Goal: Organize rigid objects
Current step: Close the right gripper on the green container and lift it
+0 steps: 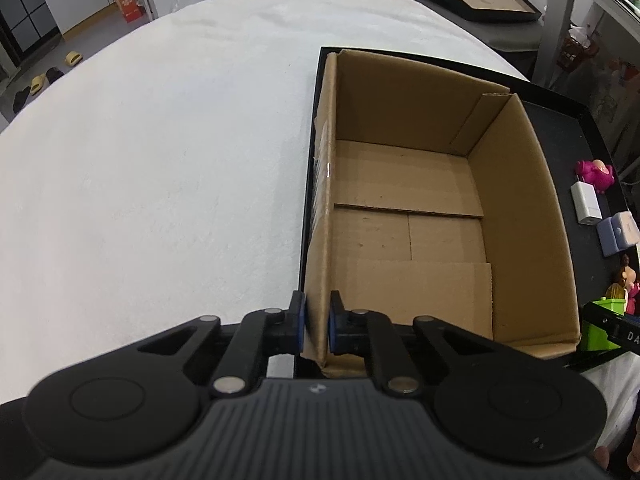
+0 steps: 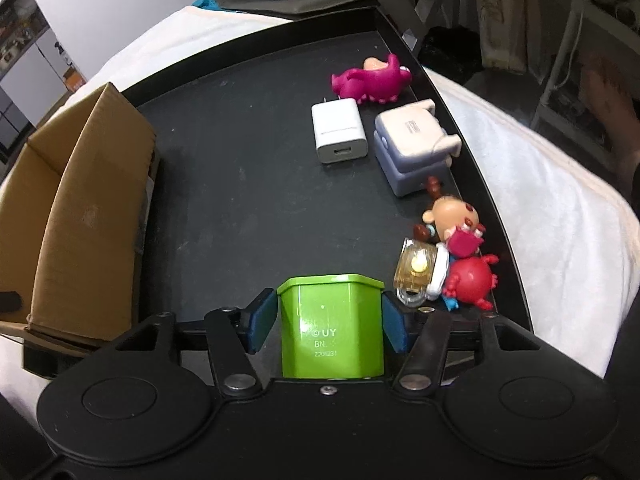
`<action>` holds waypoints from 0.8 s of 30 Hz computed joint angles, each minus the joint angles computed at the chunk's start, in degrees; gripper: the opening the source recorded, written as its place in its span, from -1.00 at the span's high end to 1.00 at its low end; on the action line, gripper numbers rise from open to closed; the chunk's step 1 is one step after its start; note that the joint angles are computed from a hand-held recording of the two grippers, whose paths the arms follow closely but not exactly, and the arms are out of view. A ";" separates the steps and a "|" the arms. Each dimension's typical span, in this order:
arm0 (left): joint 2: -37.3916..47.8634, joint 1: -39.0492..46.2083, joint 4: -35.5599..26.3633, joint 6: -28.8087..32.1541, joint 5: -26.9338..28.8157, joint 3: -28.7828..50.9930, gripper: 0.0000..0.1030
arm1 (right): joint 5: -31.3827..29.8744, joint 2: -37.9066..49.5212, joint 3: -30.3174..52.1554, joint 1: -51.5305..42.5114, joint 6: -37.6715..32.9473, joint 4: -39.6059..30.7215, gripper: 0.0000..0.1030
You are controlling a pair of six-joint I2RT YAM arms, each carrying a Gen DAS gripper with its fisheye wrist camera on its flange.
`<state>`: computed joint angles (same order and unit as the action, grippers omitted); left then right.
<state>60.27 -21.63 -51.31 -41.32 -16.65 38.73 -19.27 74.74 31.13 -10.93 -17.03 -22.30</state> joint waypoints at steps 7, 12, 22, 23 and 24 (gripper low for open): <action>-2.86 -0.75 -1.41 -0.03 0.04 -0.87 0.80 | -0.82 -5.26 -1.17 0.89 -0.31 -2.47 -0.05; -3.47 -0.91 -1.93 -0.25 0.01 -1.03 0.79 | -1.80 -8.12 -1.18 0.35 0.61 -3.64 -0.05; -1.70 -0.68 -1.17 1.21 -0.16 -0.22 0.79 | -4.93 -14.25 -0.10 2.15 5.37 -5.70 -0.05; -1.53 -0.75 -1.04 1.25 -0.25 -0.23 0.79 | -5.10 -14.70 0.06 2.62 5.91 -5.79 -0.05; -1.80 -1.37 -1.32 0.58 -0.45 -0.43 0.79 | -5.26 -15.12 0.14 3.05 6.39 -5.77 -0.05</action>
